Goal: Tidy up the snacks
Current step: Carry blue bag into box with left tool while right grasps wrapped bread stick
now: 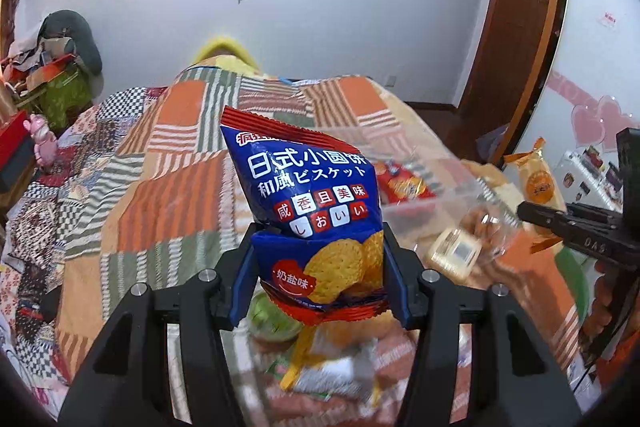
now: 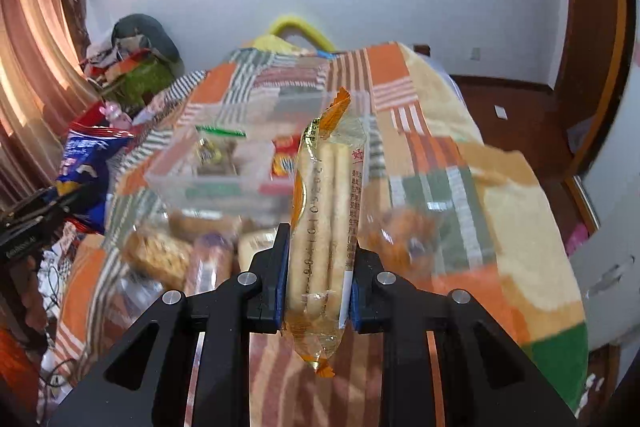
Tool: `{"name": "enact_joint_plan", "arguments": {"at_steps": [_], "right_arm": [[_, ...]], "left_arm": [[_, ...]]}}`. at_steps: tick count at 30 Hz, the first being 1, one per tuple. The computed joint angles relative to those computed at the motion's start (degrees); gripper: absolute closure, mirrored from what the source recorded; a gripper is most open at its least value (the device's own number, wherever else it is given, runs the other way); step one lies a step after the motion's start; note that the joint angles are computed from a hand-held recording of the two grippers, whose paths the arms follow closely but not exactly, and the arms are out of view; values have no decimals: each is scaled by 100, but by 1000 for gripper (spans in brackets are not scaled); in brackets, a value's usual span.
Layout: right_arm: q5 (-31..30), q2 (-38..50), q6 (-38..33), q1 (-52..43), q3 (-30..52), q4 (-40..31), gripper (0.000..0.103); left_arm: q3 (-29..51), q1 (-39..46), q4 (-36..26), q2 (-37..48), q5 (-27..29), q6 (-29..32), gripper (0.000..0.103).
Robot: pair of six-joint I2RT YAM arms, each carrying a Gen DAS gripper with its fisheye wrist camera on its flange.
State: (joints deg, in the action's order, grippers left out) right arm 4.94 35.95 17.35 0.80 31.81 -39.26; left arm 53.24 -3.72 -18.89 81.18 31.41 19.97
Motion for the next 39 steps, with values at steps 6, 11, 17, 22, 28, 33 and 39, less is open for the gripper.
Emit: {"name": "enact_joint_plan", "arguments": {"at_steps": [6, 11, 17, 22, 28, 33, 39], "right_arm": [[-52, 882, -82, -9, 165, 925, 82], [-135, 1751, -141, 7, 368, 1592, 82], [-294, 2699, -336, -4, 661, 2124, 82], [-356, 3334, -562, 35, 914, 2303, 82], [-495, 3587, -715, -43, 893, 2385, 82], [-598, 3621, -750, -144, 936, 2295, 80], [-635, 3189, -792, -264, 854, 2064, 62]], "left_arm": [[378, -540, 338, 397, -370, -419, 48], [822, -961, 465, 971, -721, -616, 48], [1377, -1281, 402, 1690, -975, -789, 48], [1756, -1492, 334, 2176, -1172, -860, 48], [2132, -1596, 123, 2618, -1278, -826, 48], [2096, -1618, 212, 2666, -1305, -888, 45], [1875, -1640, 271, 2310, -1359, -767, 42]]}}
